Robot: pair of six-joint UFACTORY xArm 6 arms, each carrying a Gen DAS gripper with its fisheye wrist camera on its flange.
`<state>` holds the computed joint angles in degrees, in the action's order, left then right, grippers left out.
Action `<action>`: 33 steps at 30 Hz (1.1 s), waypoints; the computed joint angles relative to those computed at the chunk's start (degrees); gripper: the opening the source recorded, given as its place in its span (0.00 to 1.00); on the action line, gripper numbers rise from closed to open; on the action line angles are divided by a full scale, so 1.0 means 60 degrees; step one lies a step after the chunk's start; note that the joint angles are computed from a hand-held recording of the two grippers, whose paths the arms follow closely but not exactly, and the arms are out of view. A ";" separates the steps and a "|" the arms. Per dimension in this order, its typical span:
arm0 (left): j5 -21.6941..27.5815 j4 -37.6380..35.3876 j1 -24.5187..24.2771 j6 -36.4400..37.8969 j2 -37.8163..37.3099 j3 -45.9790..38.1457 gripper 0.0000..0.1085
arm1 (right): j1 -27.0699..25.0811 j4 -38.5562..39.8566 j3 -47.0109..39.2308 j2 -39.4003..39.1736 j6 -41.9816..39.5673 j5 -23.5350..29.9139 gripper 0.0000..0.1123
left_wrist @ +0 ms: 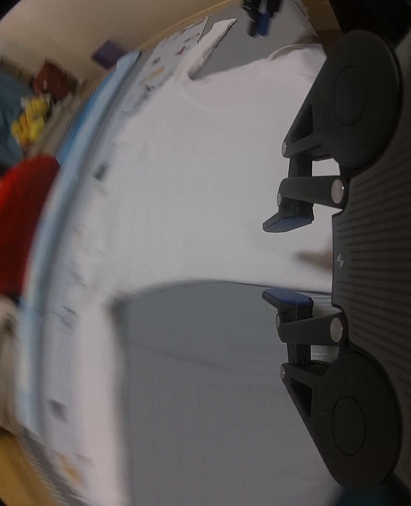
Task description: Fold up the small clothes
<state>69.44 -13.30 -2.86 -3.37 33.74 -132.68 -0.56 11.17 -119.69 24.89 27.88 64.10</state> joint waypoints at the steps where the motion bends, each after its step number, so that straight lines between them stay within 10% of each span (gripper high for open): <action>1: -0.0026 0.0033 -0.0003 -0.0084 -0.0368 0.0638 0.40 | 0.0072 -0.0328 -0.0136 0.0145 -0.0047 0.0472 0.27; 30: 0.1231 0.0836 -0.0204 -0.0383 -0.0553 0.1122 0.26 | 0.0324 -0.0167 0.1276 -0.0931 -0.1842 0.1919 0.29; 33: 0.1220 0.0914 -0.0254 -0.0367 -0.0450 0.0953 0.06 | 0.0353 -0.0112 0.1267 -0.0927 -0.1911 0.1793 0.04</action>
